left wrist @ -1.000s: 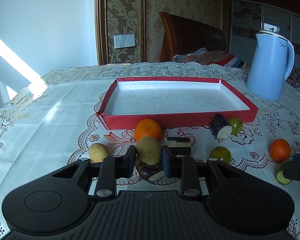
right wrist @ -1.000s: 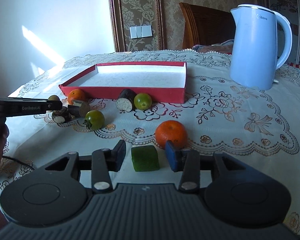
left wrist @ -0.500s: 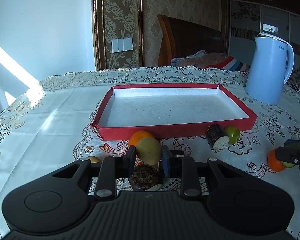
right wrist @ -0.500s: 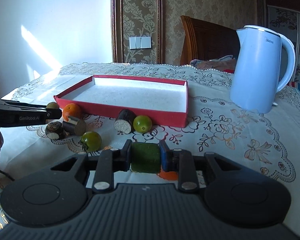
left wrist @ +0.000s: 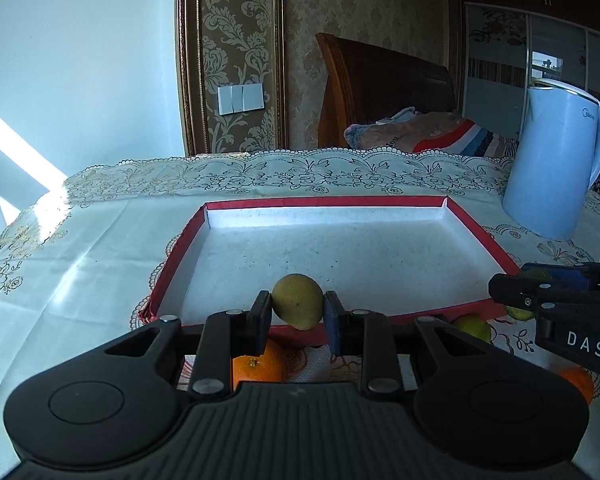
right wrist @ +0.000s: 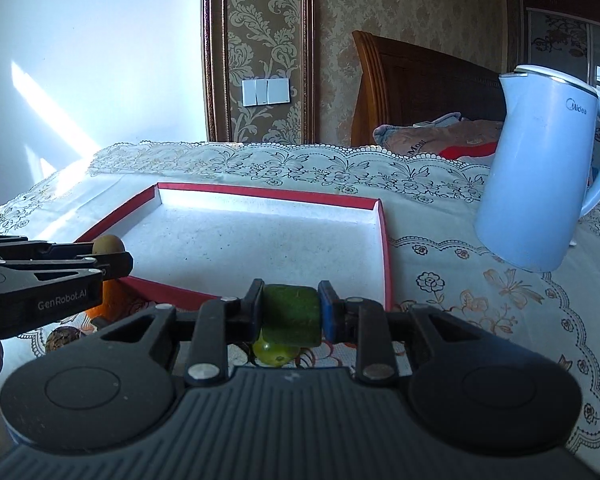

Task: Organize fruits
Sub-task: 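Lift the yellow fruit with the left tool while the right tool carries the green cube over the tray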

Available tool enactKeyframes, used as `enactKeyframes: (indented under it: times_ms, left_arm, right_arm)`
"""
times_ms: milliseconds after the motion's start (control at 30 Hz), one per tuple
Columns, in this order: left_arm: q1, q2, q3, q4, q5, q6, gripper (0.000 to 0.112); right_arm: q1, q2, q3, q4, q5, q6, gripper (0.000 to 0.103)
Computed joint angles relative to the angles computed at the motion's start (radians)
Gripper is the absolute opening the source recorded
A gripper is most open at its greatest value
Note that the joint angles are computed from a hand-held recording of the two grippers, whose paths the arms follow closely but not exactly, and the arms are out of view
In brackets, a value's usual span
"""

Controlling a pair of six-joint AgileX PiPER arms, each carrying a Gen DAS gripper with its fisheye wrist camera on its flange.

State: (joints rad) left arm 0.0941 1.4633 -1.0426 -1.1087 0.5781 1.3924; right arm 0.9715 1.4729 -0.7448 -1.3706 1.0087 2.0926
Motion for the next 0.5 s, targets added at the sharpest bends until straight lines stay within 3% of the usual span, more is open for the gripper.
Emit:
enactKeyframes:
  times_ms: [333, 500]
  left_arm:
    - [-0.1, 0.115, -0.121, 0.168, -0.089, -0.232, 0.027]
    - [-0.147, 0.171, -0.188, 0.262, -0.128, -0.338, 0.027]
  right_arm:
    - [-0.222, 0.104, -0.096, -0.05, -0.182, -0.039, 0.026]
    - [-0.298, 0.156, -0.155, -0.04, -0.231, -0.084, 0.026]
